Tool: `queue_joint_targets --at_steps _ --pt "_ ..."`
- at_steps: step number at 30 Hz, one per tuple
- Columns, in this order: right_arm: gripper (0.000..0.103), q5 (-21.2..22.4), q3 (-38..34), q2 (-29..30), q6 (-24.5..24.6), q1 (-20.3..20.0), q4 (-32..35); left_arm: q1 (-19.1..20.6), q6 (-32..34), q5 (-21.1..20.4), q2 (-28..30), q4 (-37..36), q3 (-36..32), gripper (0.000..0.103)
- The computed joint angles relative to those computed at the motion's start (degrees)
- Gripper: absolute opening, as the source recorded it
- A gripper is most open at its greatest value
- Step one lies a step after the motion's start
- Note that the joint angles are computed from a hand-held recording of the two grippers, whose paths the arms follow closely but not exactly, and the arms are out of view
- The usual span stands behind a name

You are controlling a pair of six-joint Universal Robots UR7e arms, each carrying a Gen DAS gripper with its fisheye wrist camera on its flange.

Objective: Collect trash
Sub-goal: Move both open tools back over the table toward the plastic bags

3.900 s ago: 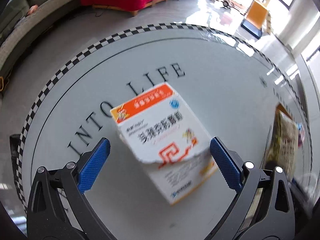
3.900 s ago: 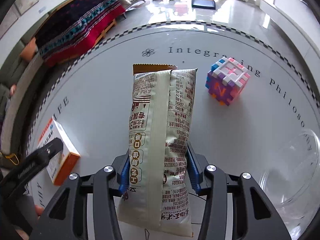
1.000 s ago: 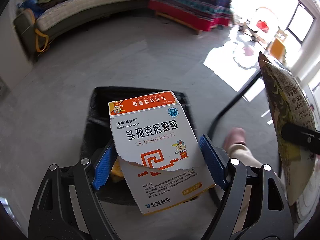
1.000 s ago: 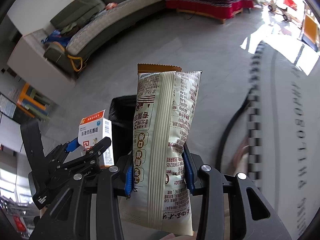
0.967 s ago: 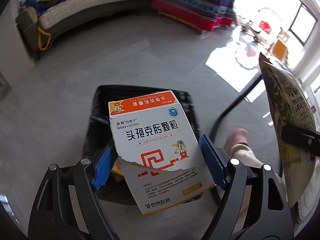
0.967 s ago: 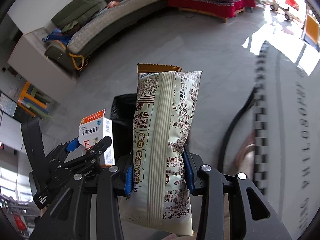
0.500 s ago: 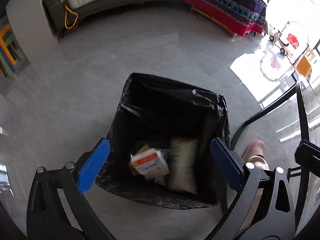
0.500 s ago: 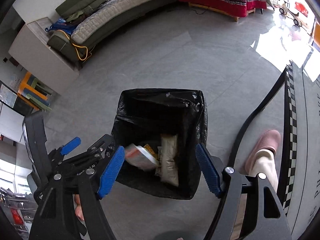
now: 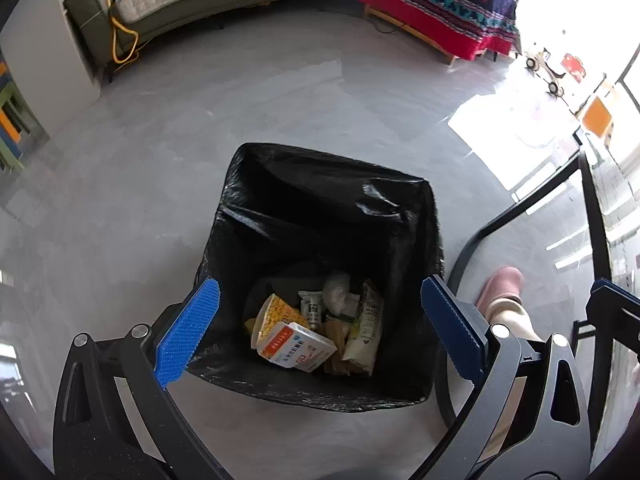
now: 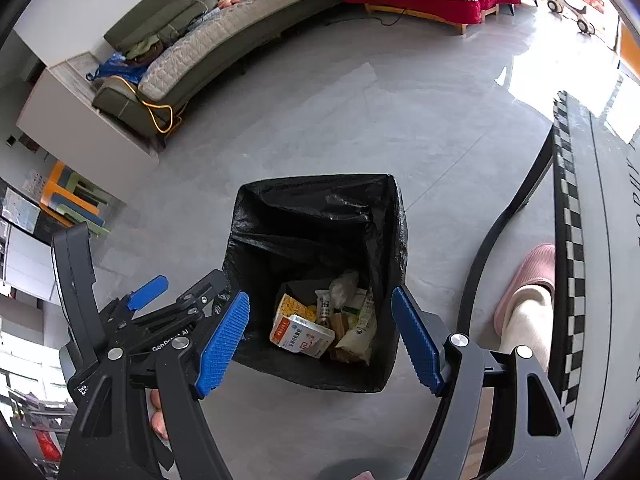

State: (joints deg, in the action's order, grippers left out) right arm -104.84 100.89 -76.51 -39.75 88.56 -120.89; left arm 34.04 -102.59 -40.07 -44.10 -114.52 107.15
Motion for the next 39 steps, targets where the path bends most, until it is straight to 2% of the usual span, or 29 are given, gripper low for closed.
queue_joint_targets --at_steps 9,19,30,33,39 --pt "0.075 3.36 -3.47 -1.76 0.26 -2.74 2.09 -0.96 6.41 1.91 4.68 -0.73 -7.25 0.098" --pt "0.075 4.53 -8.72 -4.41 -0.93 -8.77 1.87 -0.67 24.00 2.24 14.77 -6.58 -20.83 0.098" --pt "0.075 5.38 -16.61 -5.11 -0.39 -15.35 0.53 -0.37 43.25 -1.01 28.15 -9.97 -40.66 0.098" --pt "0.075 5.68 -19.47 -5.04 -0.09 -17.57 0.47 -0.26 48.62 -3.04 32.48 -9.85 -47.72 0.098" --pt "0.075 6.24 -25.88 -3.77 1.23 -21.25 1.76 -0.10 56.81 -6.67 42.64 -4.09 -65.87 0.098"
